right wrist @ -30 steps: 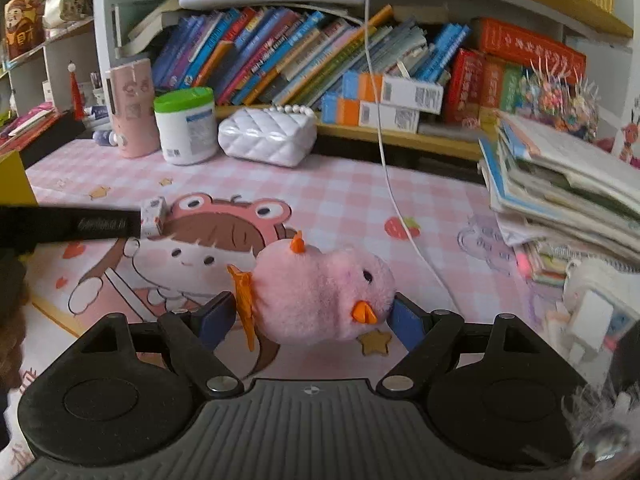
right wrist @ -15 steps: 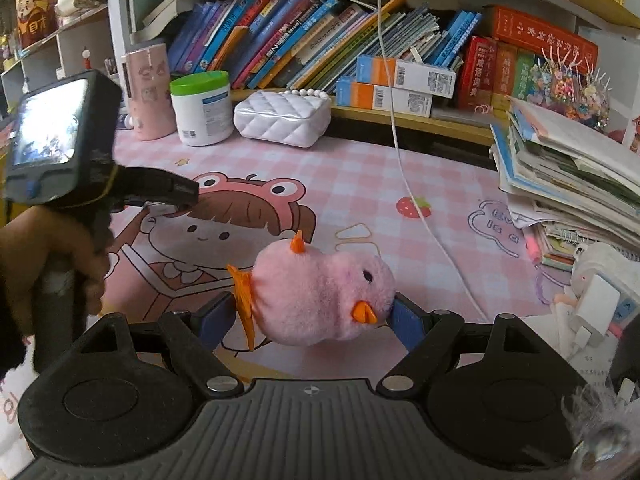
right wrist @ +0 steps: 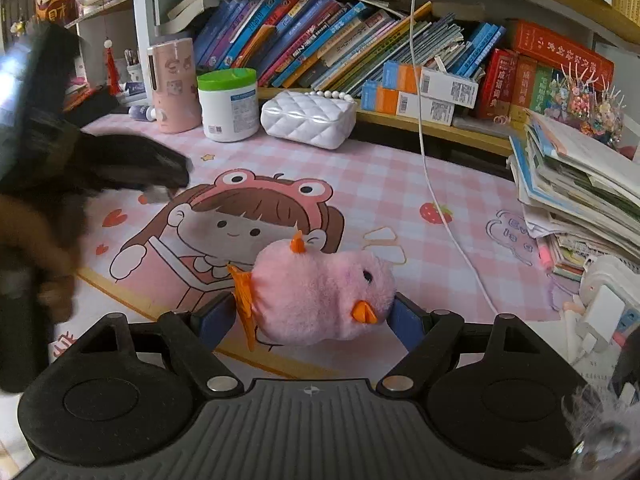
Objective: Organize objects
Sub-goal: 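Carry the pig and card box over the yellow box with both tools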
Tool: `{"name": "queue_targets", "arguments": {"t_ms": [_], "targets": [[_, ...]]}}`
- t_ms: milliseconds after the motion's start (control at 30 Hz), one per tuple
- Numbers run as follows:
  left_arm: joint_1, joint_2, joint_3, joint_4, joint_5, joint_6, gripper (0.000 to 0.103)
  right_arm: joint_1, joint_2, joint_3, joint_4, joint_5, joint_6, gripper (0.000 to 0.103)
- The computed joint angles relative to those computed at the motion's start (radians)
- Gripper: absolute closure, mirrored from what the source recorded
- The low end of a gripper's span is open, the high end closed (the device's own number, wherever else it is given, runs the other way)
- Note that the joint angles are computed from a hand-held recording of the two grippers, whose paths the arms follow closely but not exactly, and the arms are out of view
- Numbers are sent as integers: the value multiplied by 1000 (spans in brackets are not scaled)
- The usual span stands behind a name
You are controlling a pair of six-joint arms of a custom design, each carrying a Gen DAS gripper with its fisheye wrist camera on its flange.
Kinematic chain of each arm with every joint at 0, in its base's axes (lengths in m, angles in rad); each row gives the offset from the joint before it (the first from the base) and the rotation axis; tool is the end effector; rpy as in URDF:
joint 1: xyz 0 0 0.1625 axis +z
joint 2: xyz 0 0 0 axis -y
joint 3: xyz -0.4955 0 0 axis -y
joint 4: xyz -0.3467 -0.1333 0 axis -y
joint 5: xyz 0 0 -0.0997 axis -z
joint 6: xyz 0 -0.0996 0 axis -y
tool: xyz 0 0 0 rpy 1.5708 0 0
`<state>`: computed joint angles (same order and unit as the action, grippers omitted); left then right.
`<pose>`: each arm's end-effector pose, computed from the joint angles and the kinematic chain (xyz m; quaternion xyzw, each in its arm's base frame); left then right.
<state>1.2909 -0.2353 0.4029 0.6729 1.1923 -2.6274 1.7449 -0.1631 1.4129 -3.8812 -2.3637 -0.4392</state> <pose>-0.0606 -0.8266 0.0847 0.2928 0.8720 -0.3278 0.2155 0.1840 -0.6865 -0.0332 0.0540 -0.8176 0.4184 0.3919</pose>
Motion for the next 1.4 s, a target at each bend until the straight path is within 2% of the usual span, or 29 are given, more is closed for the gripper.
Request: {"name": "queue_targets", "arguments": {"t_ms": [67, 233, 467, 633, 900, 1400], "targets": [[-3, -83, 149, -70, 38, 3, 75, 8, 6, -11, 18, -10, 12, 22], [-7, -232, 397, -184, 70, 18, 75, 35, 23, -31, 37, -19, 41, 22], [15, -386, 609, -250, 74, 26, 75, 87, 49, -48, 46, -35, 57, 22], [44, -443, 653, -228, 74, 4, 75, 125, 75, -79, 64, -57, 77, 22], [97, -554, 743, -259, 127, 83, 75, 202, 143, -176, 125, -100, 105, 22], [220, -697, 766, -228, 172, 134, 75, 335, 297, -404, 336, -118, 149, 22]]}}
